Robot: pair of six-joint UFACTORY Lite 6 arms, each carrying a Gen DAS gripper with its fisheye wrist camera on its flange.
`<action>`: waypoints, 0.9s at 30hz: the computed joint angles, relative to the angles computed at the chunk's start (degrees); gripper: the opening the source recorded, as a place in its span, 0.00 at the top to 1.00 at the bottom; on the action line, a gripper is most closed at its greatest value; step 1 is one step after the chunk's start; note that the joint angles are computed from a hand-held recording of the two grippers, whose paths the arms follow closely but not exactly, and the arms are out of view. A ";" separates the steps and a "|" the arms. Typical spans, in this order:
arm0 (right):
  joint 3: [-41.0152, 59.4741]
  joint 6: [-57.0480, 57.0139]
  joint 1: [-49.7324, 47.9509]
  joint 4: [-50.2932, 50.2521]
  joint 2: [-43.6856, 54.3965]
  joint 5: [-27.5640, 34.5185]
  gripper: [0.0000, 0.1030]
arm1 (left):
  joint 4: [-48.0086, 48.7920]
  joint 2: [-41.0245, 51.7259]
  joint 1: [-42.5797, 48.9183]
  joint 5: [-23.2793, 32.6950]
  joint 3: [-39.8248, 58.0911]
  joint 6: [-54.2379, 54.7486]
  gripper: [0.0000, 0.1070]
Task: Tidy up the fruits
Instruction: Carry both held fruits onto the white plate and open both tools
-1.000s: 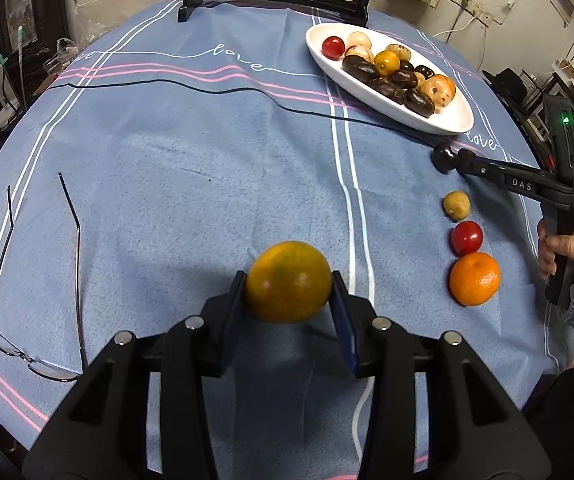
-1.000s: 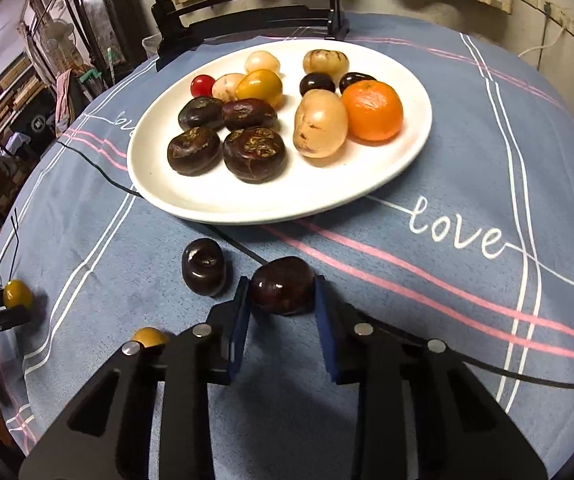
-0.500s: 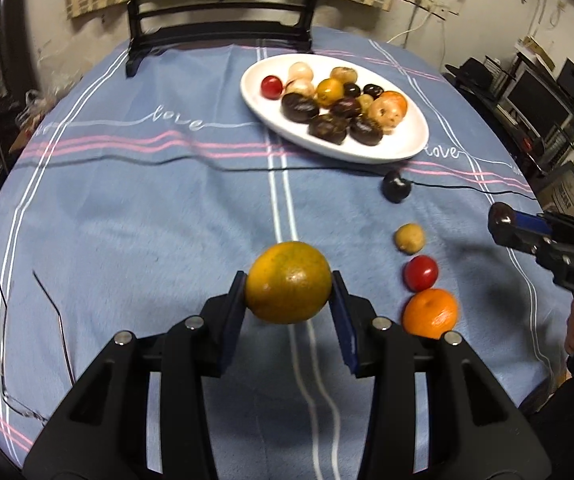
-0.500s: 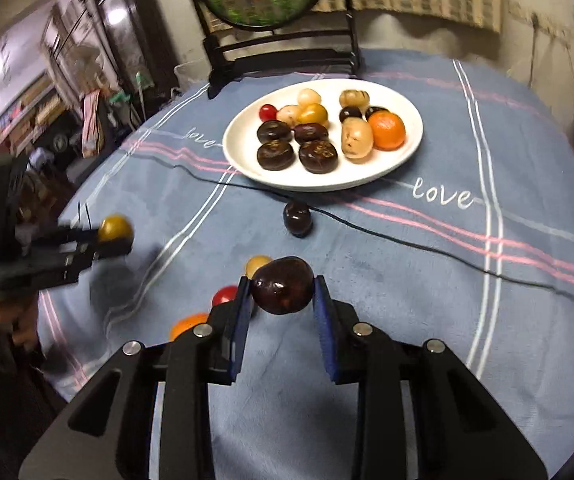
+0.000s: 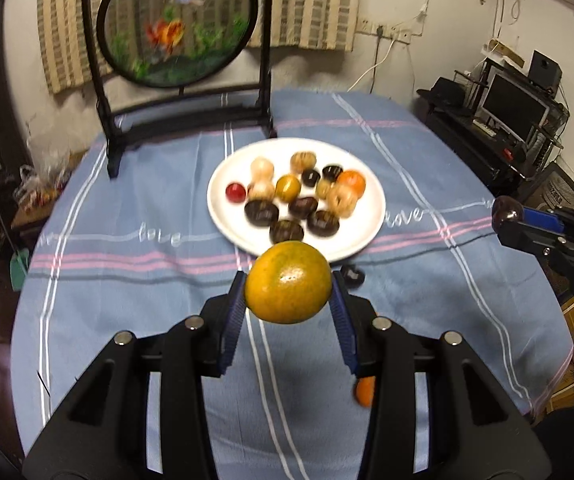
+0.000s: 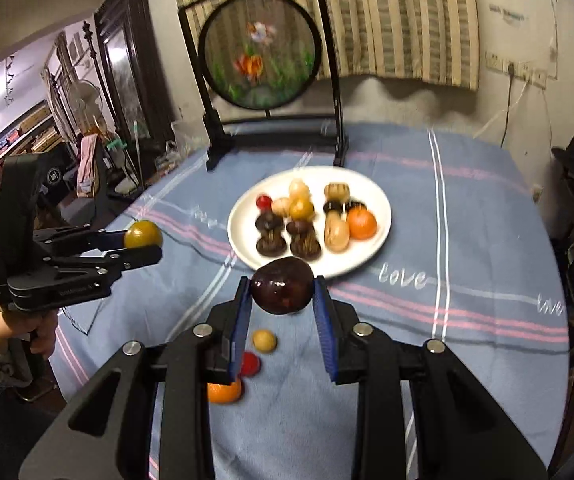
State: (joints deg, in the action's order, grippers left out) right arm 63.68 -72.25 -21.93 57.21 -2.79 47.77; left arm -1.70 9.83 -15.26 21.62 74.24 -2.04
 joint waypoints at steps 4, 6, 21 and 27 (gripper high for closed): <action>2.61 0.26 0.32 0.83 0.00 1.04 0.70 | 2.50 1.59 -1.04 1.53 4.41 -2.27 0.61; 3.38 -0.01 0.60 1.33 0.07 1.29 0.70 | 3.69 2.28 -1.61 1.72 5.76 -3.29 0.61; 9.00 2.40 3.23 0.03 6.16 0.17 0.70 | 0.40 12.56 -0.96 4.90 17.78 0.27 0.61; 13.10 5.22 5.86 -2.35 13.59 -2.15 0.70 | -3.37 21.33 0.33 7.83 26.43 3.58 0.61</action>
State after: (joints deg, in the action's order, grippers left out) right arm 76.78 -67.03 -16.07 54.86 10.80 45.62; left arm -5.07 31.17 -14.93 29.46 100.67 1.54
